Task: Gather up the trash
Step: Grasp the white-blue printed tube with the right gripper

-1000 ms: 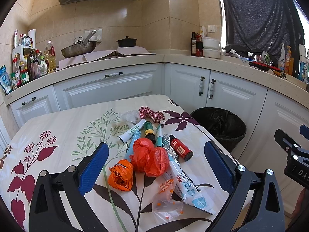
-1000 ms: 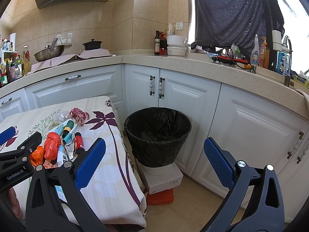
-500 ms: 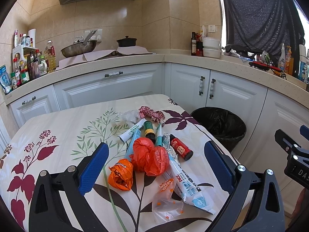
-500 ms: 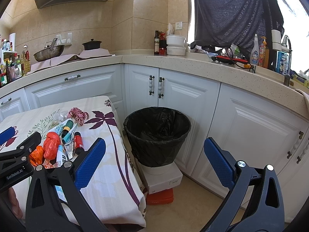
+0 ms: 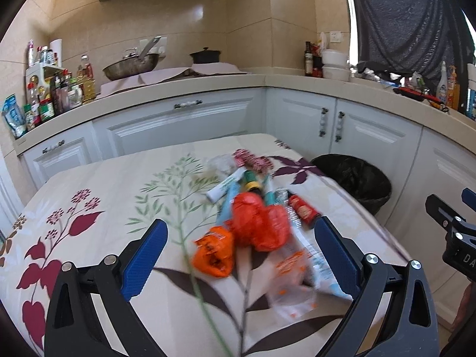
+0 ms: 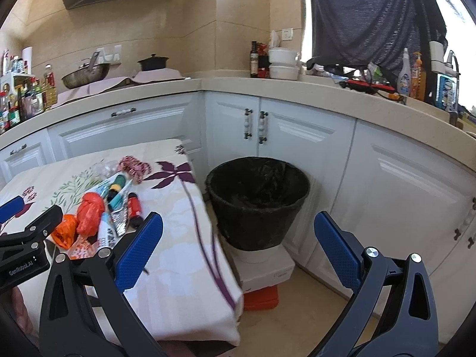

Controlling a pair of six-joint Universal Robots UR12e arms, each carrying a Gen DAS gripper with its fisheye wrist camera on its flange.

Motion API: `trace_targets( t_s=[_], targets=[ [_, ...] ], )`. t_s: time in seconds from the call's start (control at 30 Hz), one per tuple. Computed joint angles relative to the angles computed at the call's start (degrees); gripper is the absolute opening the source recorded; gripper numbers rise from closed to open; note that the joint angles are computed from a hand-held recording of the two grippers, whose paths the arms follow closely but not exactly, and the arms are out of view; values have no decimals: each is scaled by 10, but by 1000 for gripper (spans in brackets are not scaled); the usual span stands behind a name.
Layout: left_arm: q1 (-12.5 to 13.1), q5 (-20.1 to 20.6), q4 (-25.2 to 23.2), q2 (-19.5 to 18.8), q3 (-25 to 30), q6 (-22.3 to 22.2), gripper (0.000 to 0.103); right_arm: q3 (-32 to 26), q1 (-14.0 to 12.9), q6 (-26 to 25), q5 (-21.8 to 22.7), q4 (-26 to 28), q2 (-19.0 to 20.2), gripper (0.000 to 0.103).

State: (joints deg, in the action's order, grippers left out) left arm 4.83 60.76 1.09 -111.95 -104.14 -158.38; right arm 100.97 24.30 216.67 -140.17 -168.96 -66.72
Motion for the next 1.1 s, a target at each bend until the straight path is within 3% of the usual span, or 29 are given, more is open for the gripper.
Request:
trace_targets(
  t_s=[0.33,0.53,0.57,0.63,0.7,0.87,1.0,1.1],
  targets=[
    [17,30,-24,-6,6,-10,96,-25,6,-91,100,-58,36,99],
    [24,35,-41,-7,7,-10,96,-43,6,-119,144,-51,53,96],
    [25,34,-43,-6,7,-9,96,-44,5,-119,151,-48,54,94],
    [27,31,-49,-7,8,-10,96,-45,3,-118,166,-36,55,76],
    [28,28,-63,-8,11,-10,96,-44,-2,-113,190,-21,53,68],
    [28,20,-72,-8,11,-7,96,-41,-5,-108,210,-15,53,59],
    [27,13,-74,-8,10,-1,96,-39,-10,-112,239,-17,52,39],
    [26,6,-73,-7,9,0,96,-37,-11,-111,242,-24,52,39]
  ],
)
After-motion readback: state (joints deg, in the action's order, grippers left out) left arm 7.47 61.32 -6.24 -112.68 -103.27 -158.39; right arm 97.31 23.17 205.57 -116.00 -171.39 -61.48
